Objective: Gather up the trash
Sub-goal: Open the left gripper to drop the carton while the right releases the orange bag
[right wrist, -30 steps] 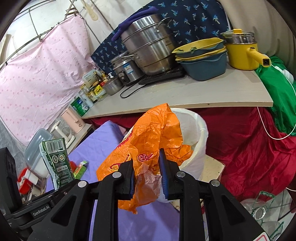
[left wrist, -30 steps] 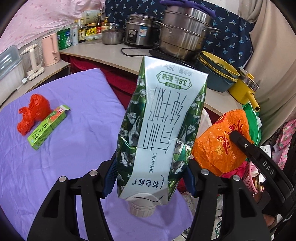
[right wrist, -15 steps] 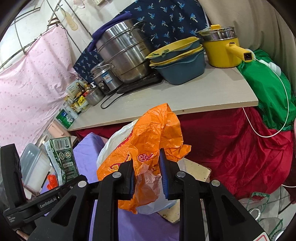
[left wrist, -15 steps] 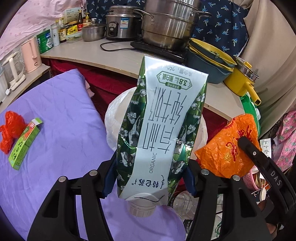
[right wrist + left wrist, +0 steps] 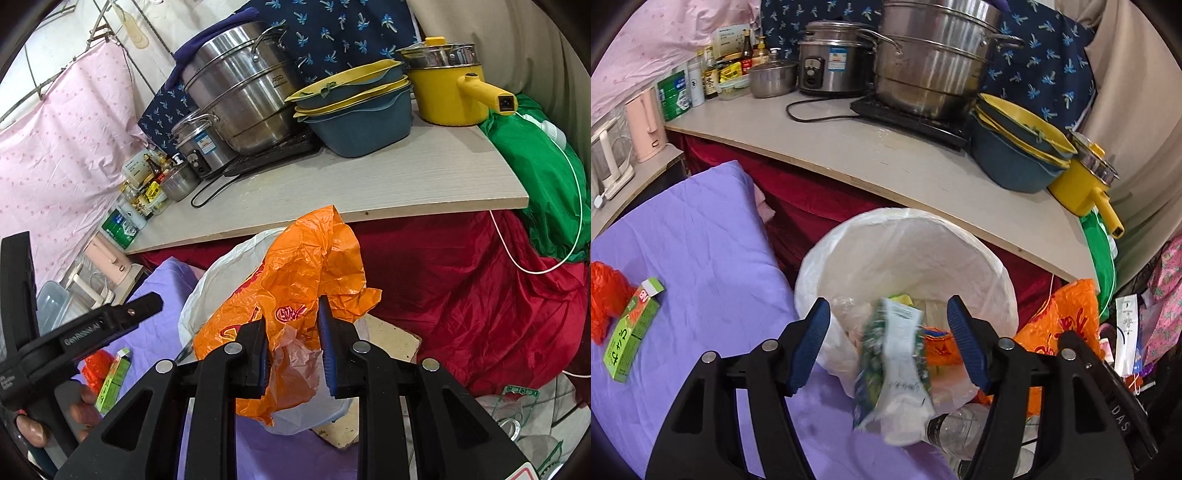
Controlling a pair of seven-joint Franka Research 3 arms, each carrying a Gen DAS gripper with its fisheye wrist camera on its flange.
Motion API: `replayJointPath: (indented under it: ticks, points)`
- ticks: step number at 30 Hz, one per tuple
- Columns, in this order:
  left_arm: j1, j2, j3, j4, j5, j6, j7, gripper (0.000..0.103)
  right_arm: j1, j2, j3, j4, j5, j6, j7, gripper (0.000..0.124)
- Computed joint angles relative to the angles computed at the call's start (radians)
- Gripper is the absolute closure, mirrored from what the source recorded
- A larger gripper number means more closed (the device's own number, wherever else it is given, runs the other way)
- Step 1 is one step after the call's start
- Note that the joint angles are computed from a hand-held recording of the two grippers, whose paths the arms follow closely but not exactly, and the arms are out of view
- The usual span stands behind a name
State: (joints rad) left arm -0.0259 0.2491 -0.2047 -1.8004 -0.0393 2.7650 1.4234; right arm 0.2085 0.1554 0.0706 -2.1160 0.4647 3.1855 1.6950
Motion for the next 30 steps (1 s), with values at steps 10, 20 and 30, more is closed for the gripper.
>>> replayJointPath:
  ticks: [10,20,30]
  points:
    - [0.042,-0.085,0.038,-0.125,-0.03,0.026,-0.038,0.04,0.016,0.077,0.019,0.103,-0.007,-0.043,-0.026,0.102]
    - [0.066,-0.146,0.065,-0.219,-0.059,0.046,-0.029,0.04,0.092,0.168,-0.038,0.217,-0.086,-0.084,0.038,0.1]
    - [0.072,-0.171,0.088,-0.256,-0.031,0.054,-0.04,0.039,0.224,0.252,-0.202,0.324,-0.24,-0.104,0.247,0.073]
